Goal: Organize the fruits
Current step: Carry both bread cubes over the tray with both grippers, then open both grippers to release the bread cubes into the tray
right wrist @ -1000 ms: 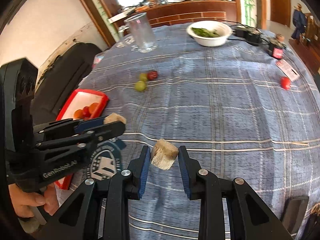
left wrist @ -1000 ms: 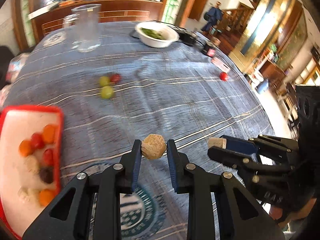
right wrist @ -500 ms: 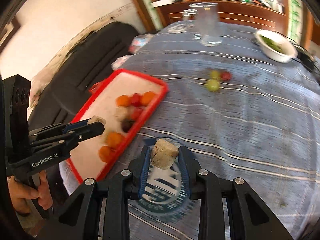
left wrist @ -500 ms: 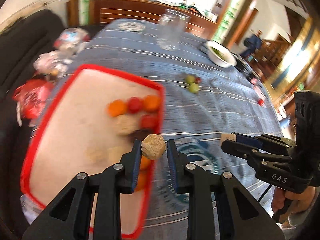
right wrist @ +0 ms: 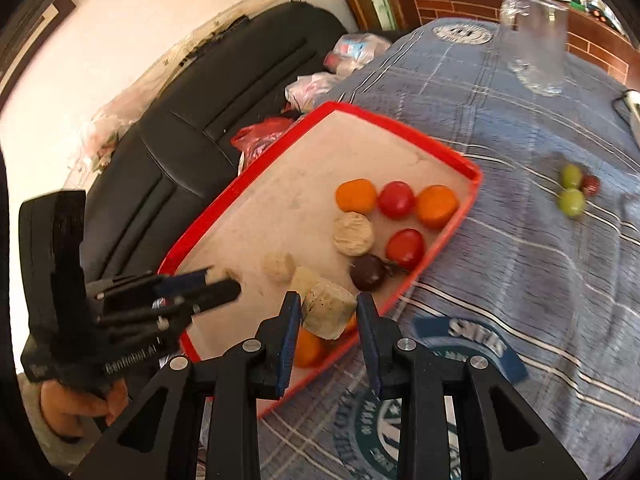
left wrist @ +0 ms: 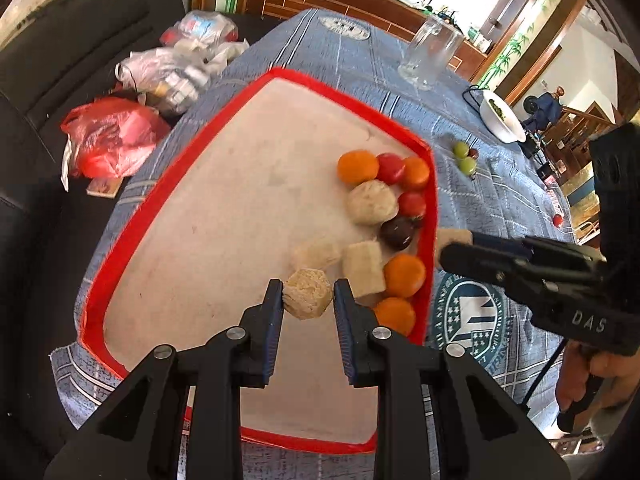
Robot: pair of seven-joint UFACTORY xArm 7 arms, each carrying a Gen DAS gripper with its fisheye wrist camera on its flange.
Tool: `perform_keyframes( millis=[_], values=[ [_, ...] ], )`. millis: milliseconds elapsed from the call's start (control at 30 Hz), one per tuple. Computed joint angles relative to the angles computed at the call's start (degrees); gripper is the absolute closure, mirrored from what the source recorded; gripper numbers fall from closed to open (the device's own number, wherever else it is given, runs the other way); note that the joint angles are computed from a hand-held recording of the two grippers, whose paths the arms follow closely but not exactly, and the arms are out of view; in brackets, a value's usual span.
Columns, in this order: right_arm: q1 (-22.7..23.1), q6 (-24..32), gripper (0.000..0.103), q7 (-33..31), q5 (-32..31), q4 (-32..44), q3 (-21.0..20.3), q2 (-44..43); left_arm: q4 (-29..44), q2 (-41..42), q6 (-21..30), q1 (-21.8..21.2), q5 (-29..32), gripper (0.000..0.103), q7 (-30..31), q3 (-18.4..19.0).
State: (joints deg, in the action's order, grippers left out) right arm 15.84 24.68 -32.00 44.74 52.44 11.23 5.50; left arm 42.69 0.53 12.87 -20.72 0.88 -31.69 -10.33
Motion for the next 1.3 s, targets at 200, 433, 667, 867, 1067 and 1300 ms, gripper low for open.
perform_keyframes(
  millis=[200,433,667,867,1067,1300],
  values=[
    [1.05,0.11,0.074,4.63,-6.04,7.34,1.01,7.07,-0.59,0.48,-0.79,-0.04,-9.79,0.08,9.16,-0.49],
    [0.76,0.65,0.074,11.18,-12.8,13.38,2.21,13.23,0.65,2.66,-0.39,-0.58,-16.22,0.08,16.17,-1.68],
    [0.8,0.43,0.073,14.95,-19.02,14.9,2.92,15.85,1.28,3.85,-0.22,-0.69,-17.09,0.08,17.39,-1.98],
    [-0.1,-0.56,0.072,15.23,-20.48,14.32,4.03,16.09,1.36,4.19,-0.27,-0.66,-17.04,0.08,17.24,-1.94],
    [-1.09,-1.0,0.071,14.65,-19.89,13.15,4.99,14.91,1.42,4.31,-0.31,-0.99,-14.39,0.08,14.4,-1.54],
    [-2.23,-2.46,0.07,11.17,-15.15,8.63,5.51,9.82,1.92,4.68,-0.11,-1.59,-10.45,0.076,10.02,-1.11]
  ],
)
